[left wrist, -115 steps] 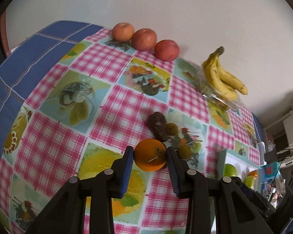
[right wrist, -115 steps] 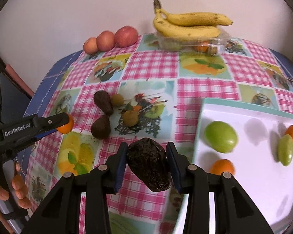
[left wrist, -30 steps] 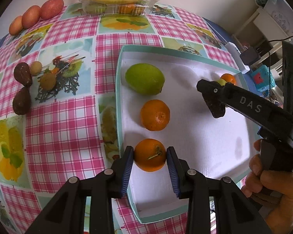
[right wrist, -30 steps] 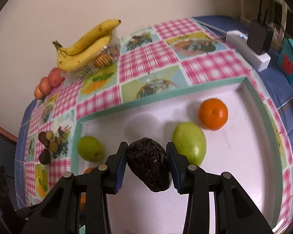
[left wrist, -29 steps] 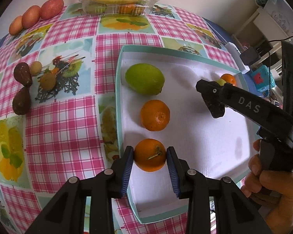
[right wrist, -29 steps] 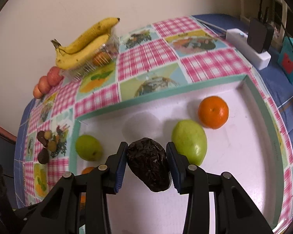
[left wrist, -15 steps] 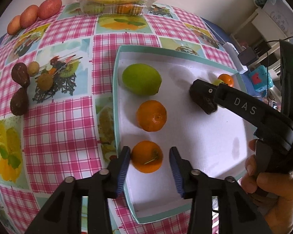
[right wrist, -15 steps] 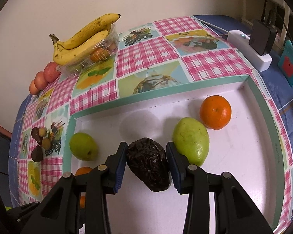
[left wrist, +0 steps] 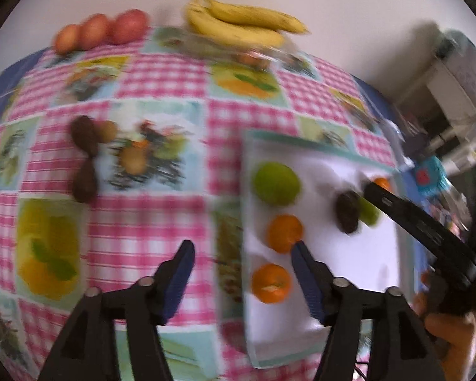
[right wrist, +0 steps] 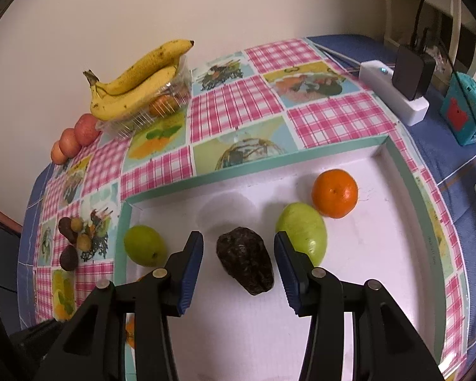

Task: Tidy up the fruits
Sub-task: 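Open the left tool to drop the tangerine while the right tool releases the brown fruit into the tray, then move both open tools back toward the remaining loose fruit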

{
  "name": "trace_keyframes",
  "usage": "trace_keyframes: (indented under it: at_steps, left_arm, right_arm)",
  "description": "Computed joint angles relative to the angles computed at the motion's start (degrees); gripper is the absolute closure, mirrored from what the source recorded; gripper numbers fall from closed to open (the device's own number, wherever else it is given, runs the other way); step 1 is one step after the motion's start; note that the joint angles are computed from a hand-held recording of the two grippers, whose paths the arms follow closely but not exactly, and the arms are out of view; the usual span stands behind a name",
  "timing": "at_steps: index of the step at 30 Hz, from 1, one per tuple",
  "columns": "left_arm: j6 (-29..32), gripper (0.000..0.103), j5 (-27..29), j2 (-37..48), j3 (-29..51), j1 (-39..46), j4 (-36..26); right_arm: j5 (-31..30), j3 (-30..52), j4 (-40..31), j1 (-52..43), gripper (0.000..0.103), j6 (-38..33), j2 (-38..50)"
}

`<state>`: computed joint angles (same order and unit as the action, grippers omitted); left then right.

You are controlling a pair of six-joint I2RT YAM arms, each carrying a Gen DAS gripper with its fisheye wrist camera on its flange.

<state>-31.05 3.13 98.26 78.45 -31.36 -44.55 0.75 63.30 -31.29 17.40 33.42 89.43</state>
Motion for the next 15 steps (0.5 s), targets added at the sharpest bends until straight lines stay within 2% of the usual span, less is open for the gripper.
trace_keyframes:
  at_steps: [3,5,6,7,14,15]
  left_arm:
    - [-0.6,0.023,-5.06,-1.34,-0.62,1.95,-0.69]
    - [-1.46,0.012,-7.57,-2.71,-1.77,3.77,-0.5]
    - [-1.81,0.002,-8.47,-3.15,-2.27,4.49,-0.26]
    - [-1.99,0.0,-9.37,-3.76,-2.86,5.49,-0.18]
    - [-4.56,0.0,-17.02,-5.98,-5.67,10.88,0.71]
    - [-4.77,0.0,-17.67,-6.24,-5.85,11.46,0.47]
  right_arm:
    - [1.03,0.32,-0.49,0.33,0.055,0.16,-0.79]
    - [1.76,0.66,-0.88,0.68,0.055,0.02,-1.06]
    - [2.18,0.93,-1.12,0.99,0.052,-0.06,-1.07]
    - [2.58,1.17,-1.3,1.31,0.047,-0.08,-1.02]
    - [5.0,3.33,-2.83,3.99,0.025,-0.47,0.92]
    - [5.39,3.56,-3.08,4.23,0.018,-0.54,1.24]
